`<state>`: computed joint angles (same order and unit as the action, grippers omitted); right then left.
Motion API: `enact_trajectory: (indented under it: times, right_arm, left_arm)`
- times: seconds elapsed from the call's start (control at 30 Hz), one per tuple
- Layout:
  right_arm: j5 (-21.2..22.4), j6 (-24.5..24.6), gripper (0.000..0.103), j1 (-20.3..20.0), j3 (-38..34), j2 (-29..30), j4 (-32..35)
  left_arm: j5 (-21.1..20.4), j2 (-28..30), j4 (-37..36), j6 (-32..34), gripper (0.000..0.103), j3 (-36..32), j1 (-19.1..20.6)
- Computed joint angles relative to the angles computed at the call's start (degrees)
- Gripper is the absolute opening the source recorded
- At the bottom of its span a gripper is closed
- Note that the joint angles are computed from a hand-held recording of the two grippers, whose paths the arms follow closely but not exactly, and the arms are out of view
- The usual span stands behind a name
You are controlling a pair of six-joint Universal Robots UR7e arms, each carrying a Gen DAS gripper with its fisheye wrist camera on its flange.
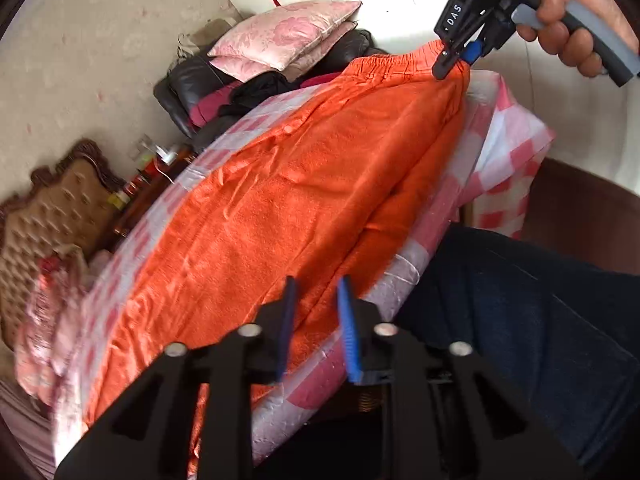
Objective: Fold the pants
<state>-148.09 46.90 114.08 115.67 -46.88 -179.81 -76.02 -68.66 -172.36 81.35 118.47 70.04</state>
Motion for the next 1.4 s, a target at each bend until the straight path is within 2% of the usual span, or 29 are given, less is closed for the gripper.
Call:
enact_trajectory:
  times: [0.07,0.13,0.2,0.27,0.53,0.6,0.63,0.7,0.8,0.9,1.0,1.07,1.17,1.23,1.3,1.33,1.37,1.4]
  right_arm:
    - [-1.7,0.5,0.04,0.3,-0.4,0.4,1.7]
    - [-2.5,0.6,0.044,0.4,-0.2,0.7,1.7]
    - [-2.2,0.2,0.045,0.2,0.6,0.7,0.2]
    - [-1.8,-1.0,0.045,0.2,1.2,0.8,-1.8]
    - [-2.5,-0.3,0.047,0.3,0.9,0.7,0.4]
    - [-2.4,-0.4,0.047,0.3,0.9,0.7,0.2]
    - [-2.3,-0.5,0.047,0.3,0.9,0.6,0.2]
    - [-2.1,-0.2,0.047,0.4,1.0,0.4,0.6]
    - [-2.1,-0.9,0.047,0.3,1.0,0.4,0.4]
    - [-2.6,0.2,0.046,0.3,0.5,0.5,1.3]
    - [-3.8,2.2,0.046,0.7,0.7,0.5,1.5]
    - [-5.1,3.5,0.046,1.0,0.5,0.4,3.3]
    - [-7.7,8.5,0.046,1.8,-0.1,-0.2,10.1]
    - [-8.6,9.8,0.047,2.2,-0.5,-0.3,12.1]
    - [-9.1,9.8,0.048,2.3,-1.1,-0.1,13.8]
    - [-9.4,9.9,0.051,2.4,-1.1,-0.1,14.2]
    - [-9.7,10.9,0.053,2.5,-0.8,-0.3,14.7]
    - [-10.2,12.4,0.058,2.5,-0.6,-0.6,15.9]
  left_arm:
    - [-0.4,0.0,-2.7,0.5,0.005,1.2,-0.2]
    - [-1.2,0.2,-5.3,1.0,0.005,1.8,-0.2]
    - [-2.5,-1.1,-4.5,0.8,0.008,2.3,-0.5]
    - [-5.2,-2.3,-5.1,0.1,0.022,2.9,-0.7]
    - [-1.0,2.3,-9.8,4.2,0.022,4.5,-2.4]
    - [-0.6,3.9,-14.2,6.0,0.004,5.3,-2.8]
    - [-1.6,3.6,-17.2,6.9,0.002,6.1,-3.0]
    - [-4.5,1.3,-18.6,7.7,0.002,7.9,-3.3]
    - [-3.7,-0.9,-16.6,7.0,0.002,9.2,-4.0]
    - [-1.7,0.4,-17.8,8.8,0.002,10.2,-3.6]
    - [0.3,-0.2,-13.2,7.2,0.003,9.8,-3.6]
    - [-0.4,-1.6,-9.9,6.8,0.009,9.7,-3.4]
    - [-2.7,-6.3,3.4,-1.0,0.009,7.5,-3.3]
    - [-4.8,-7.2,5.5,-4.8,0.01,6.1,-3.0]
    - [-8.1,-7.3,9.0,-12.9,0.01,2.4,-2.5]
    - [-9.2,-6.6,11.0,-17.7,0.012,0.0,-1.9]
    - [-8.9,-5.7,11.9,-21.5,0.024,-1.5,-1.7]
    - [-7.7,-4.2,15.0,-25.6,0.03,-4.1,-1.3]
